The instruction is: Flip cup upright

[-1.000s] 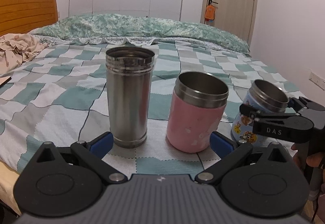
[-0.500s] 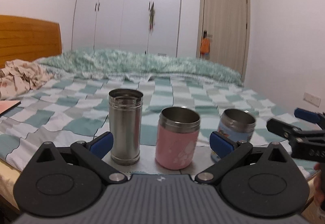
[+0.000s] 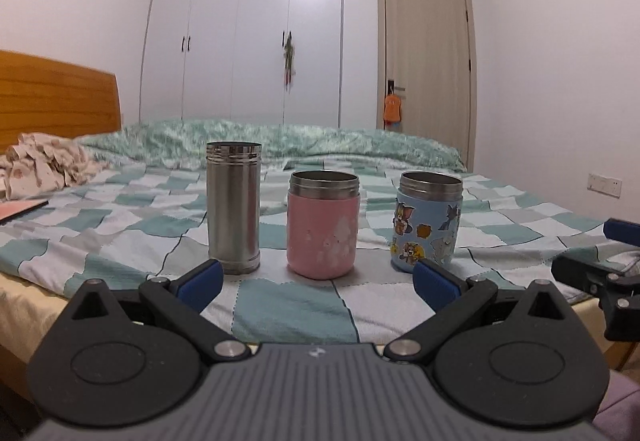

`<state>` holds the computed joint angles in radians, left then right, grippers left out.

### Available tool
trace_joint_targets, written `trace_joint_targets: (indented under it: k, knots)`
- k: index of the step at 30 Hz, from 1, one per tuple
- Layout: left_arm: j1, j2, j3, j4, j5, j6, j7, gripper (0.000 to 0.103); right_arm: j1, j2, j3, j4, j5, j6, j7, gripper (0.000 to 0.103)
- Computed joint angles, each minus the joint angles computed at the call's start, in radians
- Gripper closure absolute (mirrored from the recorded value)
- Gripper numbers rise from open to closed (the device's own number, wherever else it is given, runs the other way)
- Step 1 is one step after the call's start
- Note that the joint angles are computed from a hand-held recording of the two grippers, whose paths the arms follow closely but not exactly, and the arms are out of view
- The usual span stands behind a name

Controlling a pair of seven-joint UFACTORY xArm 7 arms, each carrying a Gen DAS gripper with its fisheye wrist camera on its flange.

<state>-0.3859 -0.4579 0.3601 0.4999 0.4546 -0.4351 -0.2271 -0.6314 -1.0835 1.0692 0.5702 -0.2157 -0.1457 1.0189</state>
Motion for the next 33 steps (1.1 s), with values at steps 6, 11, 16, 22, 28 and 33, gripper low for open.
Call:
trace_joint_targets:
  k: [6, 11, 16, 22, 28, 33]
  knots:
    - [0.151, 0.046, -0.159, -0.069, -0.087, -0.147, 0.044, 0.000, 0.010, -0.097, 0.026, -0.031, 0.008, 0.045, 0.051, 0.000]
    - [0.194, 0.058, -0.192, -0.073, -0.074, -0.174, 0.031, 0.000, 0.013, -0.126, 0.026, -0.054, 0.005, 0.026, 0.087, 0.000]
    - [0.218, 0.065, -0.211, -0.074, -0.059, -0.185, 0.017, 0.000, 0.013, -0.109, 0.020, -0.055, -0.008, 0.023, 0.090, 0.000]
    - [0.233, 0.071, -0.218, -0.073, -0.043, -0.198, -0.003, 0.000, 0.005, -0.106, 0.022, -0.050, -0.010, 0.020, 0.098, 0.000]
    - [0.246, 0.072, -0.229, -0.076, -0.041, -0.206, -0.002, 0.000, 0.002, -0.106, 0.025, -0.049, -0.011, 0.020, 0.103, 0.000]
    - [0.248, 0.074, -0.230, -0.075, -0.037, -0.210, -0.005, 0.000, 0.006, -0.112, 0.023, -0.055, -0.009, 0.018, 0.109, 0.000]
